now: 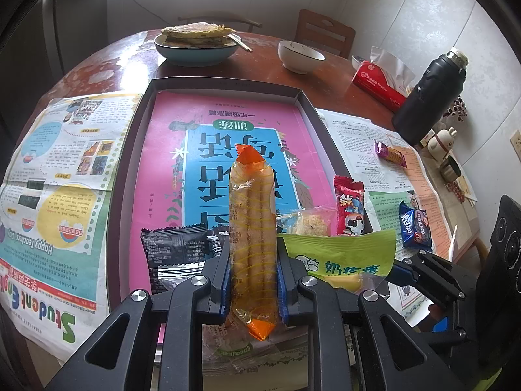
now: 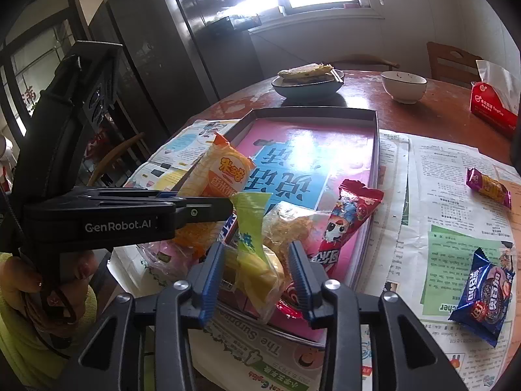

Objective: Organize snacks
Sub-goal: 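Lower both bags into the tray and open both grippers, then move both open grippers back from the tray to the remaining snacks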

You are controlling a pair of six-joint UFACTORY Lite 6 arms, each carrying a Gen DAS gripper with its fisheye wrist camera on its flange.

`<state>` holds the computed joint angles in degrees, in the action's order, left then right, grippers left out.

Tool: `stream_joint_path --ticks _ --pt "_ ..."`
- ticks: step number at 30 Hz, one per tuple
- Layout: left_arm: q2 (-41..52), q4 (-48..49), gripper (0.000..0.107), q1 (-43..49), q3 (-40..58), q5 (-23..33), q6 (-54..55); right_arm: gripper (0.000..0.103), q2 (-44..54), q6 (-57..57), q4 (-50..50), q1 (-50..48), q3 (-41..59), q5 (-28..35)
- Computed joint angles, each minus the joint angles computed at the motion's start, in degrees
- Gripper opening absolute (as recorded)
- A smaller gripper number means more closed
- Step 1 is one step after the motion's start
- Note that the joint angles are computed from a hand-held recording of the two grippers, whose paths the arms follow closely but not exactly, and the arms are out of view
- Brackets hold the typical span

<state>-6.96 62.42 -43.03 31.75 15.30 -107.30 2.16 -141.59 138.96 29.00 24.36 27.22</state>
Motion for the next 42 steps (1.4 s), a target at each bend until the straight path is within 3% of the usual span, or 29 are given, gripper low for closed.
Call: stream_joint_path --ticks 13,17,25,34,42 --pt "-2.2 -1.5 0.025 -0.6 -0.5 1.6 1.6 0.049 -2.3 0.4 -0.4 -1.1 -1.2 -0.4" --pt "-3.8 -2.3 0.039 -1.3 -0.7 3.4 2.1 0.049 -2.4 0.5 -0.6 -1.3 -1.1 -0.8" --pt "-5.4 -3.6 0.051 -2.8 -0.4 6.0 3.1 0.049 -2.7 0.2 0.4 -1.0 -1.0 -2.0" --pt "-6.4 -4.1 0.06 -5.1 0.3 8.9 3.4 0.05 -6.4 0.2 1.0 -2.0 -2.9 -1.5" --pt "-7.4 -4.0 0.062 -7.3 0.7 11.6 3.1 0.056 -10.1 -3.8 6.1 -1.8 -4.6 -2.4"
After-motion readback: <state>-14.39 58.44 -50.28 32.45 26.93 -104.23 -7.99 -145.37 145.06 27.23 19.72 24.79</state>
